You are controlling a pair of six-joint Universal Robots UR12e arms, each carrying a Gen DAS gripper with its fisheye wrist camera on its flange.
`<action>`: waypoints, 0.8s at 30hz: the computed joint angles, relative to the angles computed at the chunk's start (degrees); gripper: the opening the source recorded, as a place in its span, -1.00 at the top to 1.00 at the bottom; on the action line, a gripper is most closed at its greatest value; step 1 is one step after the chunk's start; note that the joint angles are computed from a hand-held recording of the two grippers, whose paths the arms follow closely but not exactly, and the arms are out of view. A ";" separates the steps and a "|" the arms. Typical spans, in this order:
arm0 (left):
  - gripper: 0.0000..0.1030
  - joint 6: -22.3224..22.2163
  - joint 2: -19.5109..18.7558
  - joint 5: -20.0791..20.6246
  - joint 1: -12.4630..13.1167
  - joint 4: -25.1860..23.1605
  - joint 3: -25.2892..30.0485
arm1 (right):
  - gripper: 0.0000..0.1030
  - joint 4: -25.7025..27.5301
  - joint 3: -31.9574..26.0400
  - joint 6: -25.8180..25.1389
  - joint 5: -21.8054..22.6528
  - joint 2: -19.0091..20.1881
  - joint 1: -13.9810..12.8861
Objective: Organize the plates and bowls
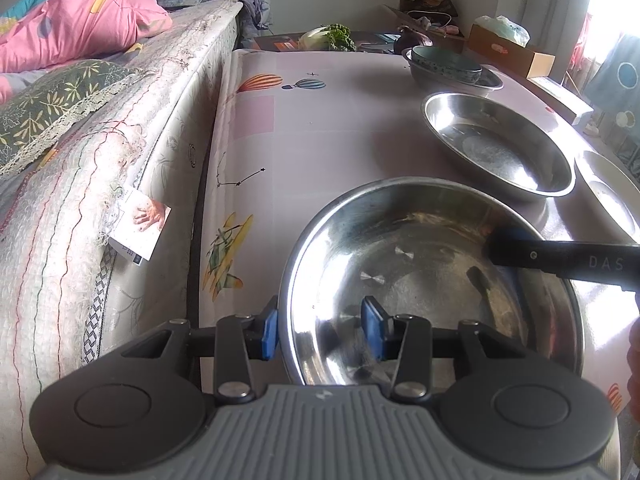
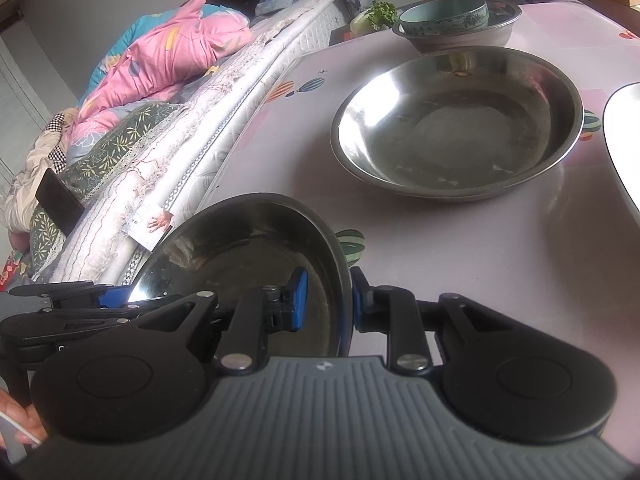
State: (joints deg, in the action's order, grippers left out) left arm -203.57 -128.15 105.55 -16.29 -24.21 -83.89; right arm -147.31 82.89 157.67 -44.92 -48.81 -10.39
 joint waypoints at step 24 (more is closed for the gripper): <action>0.15 0.17 -0.13 0.32 -0.14 -0.36 0.22 | 0.57 -0.05 0.15 -0.38 -0.25 -0.14 0.03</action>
